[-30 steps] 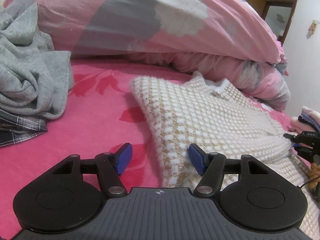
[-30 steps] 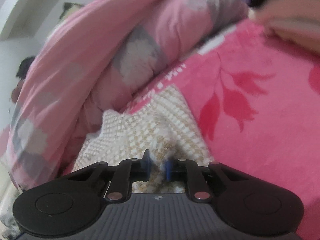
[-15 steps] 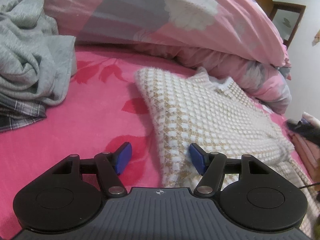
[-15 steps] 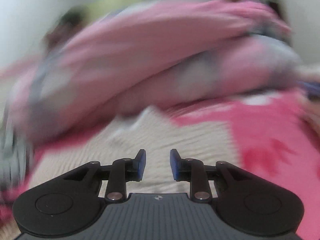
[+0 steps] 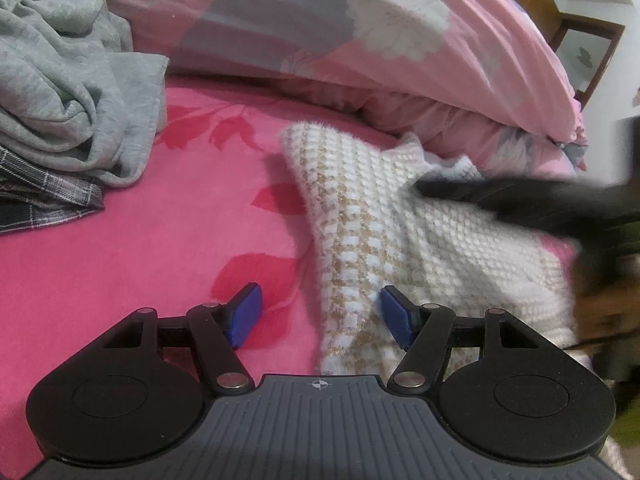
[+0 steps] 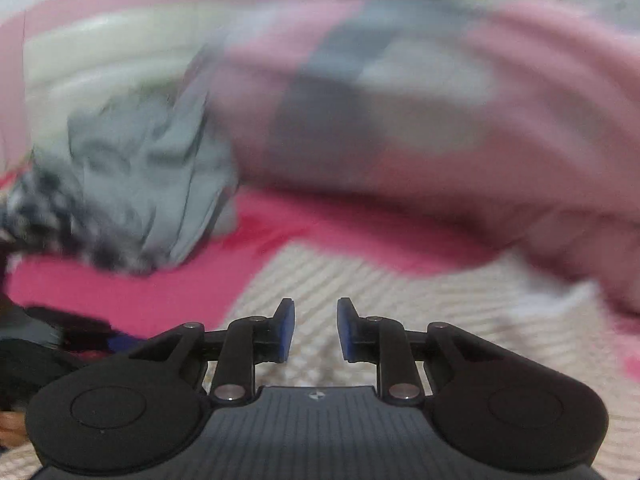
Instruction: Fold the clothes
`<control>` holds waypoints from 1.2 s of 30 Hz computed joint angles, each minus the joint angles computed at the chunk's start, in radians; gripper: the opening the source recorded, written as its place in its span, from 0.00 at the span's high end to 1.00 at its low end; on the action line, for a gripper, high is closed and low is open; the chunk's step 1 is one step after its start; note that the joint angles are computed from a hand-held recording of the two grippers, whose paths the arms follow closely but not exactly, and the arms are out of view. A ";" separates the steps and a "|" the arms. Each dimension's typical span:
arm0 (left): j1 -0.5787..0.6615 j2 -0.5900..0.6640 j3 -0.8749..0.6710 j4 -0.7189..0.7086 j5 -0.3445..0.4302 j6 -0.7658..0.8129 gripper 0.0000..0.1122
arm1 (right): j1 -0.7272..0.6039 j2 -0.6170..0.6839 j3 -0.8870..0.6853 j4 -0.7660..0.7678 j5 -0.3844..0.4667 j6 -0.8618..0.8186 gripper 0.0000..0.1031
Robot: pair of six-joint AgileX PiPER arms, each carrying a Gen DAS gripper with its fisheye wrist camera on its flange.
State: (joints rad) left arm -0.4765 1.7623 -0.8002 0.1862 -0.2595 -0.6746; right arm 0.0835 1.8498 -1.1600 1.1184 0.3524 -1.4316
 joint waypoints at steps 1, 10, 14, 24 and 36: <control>-0.003 0.001 0.000 -0.018 0.002 0.020 0.42 | 0.025 0.069 -0.051 -0.074 -0.016 0.060 0.77; -0.033 0.005 -0.002 -0.223 0.012 0.218 0.42 | 0.039 0.098 -0.187 -0.108 0.085 0.198 0.71; -0.046 0.011 0.000 -0.310 -0.001 0.312 0.41 | 0.062 0.296 -0.353 -0.148 0.068 0.319 0.70; -0.046 0.016 0.002 -0.304 -0.010 0.310 0.41 | 0.081 0.312 -0.399 -0.325 -0.060 0.592 0.67; -0.070 0.013 -0.001 -0.463 -0.020 0.463 0.39 | -0.398 -0.261 0.314 0.528 -0.178 -0.376 0.64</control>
State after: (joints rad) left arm -0.5468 1.7757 -0.8015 -0.2772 -0.2796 -0.2119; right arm -0.3146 1.5886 -0.8460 1.6463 0.1742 -1.8073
